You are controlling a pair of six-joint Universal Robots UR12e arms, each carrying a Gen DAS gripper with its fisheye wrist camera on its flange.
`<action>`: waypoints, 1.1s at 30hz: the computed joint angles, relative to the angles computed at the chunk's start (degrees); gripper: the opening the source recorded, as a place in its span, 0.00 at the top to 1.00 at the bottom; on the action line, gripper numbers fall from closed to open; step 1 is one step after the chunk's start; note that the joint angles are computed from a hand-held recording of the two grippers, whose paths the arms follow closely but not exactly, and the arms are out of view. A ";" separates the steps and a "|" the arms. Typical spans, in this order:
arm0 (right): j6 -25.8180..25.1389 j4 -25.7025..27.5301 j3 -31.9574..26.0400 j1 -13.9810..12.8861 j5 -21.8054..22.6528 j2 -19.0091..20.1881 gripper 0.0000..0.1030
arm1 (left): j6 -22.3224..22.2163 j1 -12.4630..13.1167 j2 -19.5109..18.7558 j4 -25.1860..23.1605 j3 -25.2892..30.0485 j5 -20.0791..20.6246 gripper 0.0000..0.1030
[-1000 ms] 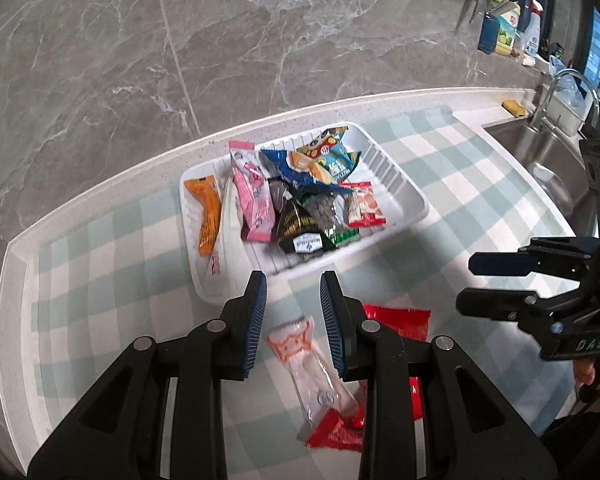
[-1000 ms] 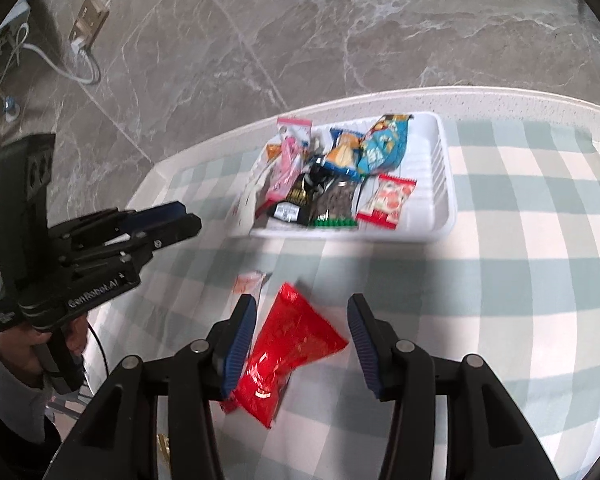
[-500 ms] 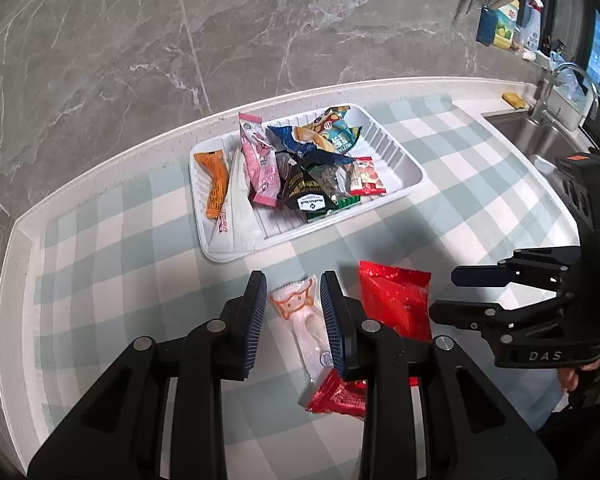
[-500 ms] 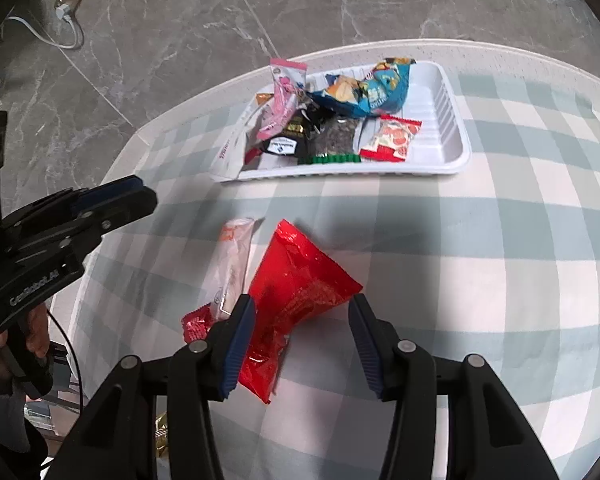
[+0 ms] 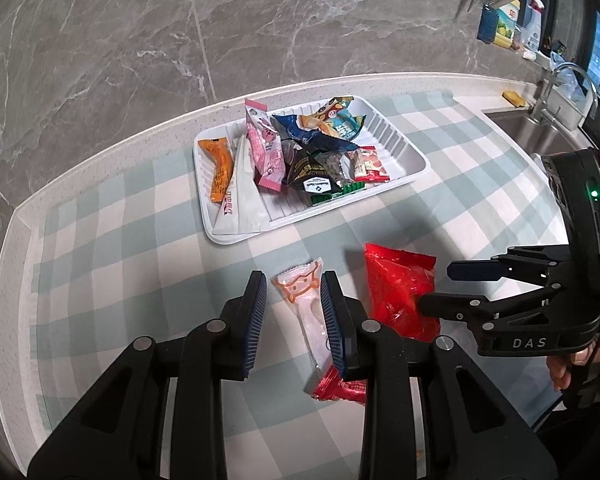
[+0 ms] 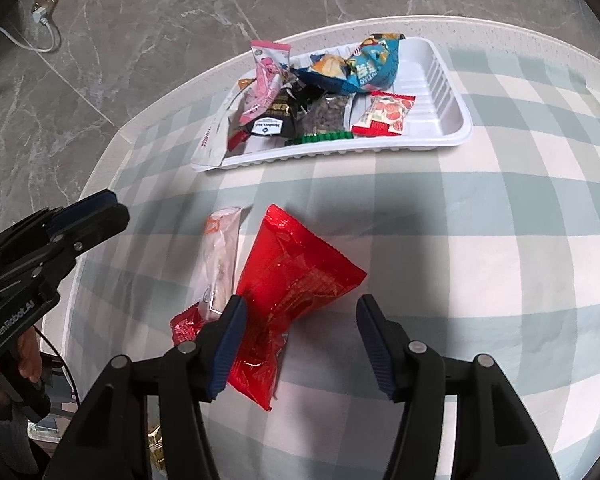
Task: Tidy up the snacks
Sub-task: 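Lower the right gripper onto the large red bag and grasp it, then grasp the clear bun packet with the left gripper while the right lifts the red bag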
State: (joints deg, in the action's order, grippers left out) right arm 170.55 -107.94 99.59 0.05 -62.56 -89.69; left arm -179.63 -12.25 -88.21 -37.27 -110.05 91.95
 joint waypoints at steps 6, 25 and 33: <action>1.08 -0.49 -0.46 0.70 -0.51 0.58 0.38 | -0.46 0.91 0.62 0.14 -1.07 -0.75 0.74; 1.45 2.25 -2.24 3.95 -5.63 2.37 0.56 | -1.38 2.86 1.17 -1.06 -3.27 -2.89 0.74; 0.64 0.78 -1.10 2.16 -6.91 1.28 0.62 | -2.86 3.39 0.09 -2.63 -3.32 -7.16 0.74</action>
State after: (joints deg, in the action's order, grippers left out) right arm 171.19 -107.16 98.48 2.22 -69.47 -88.41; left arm -182.48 -8.86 -88.12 -39.90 -113.37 84.79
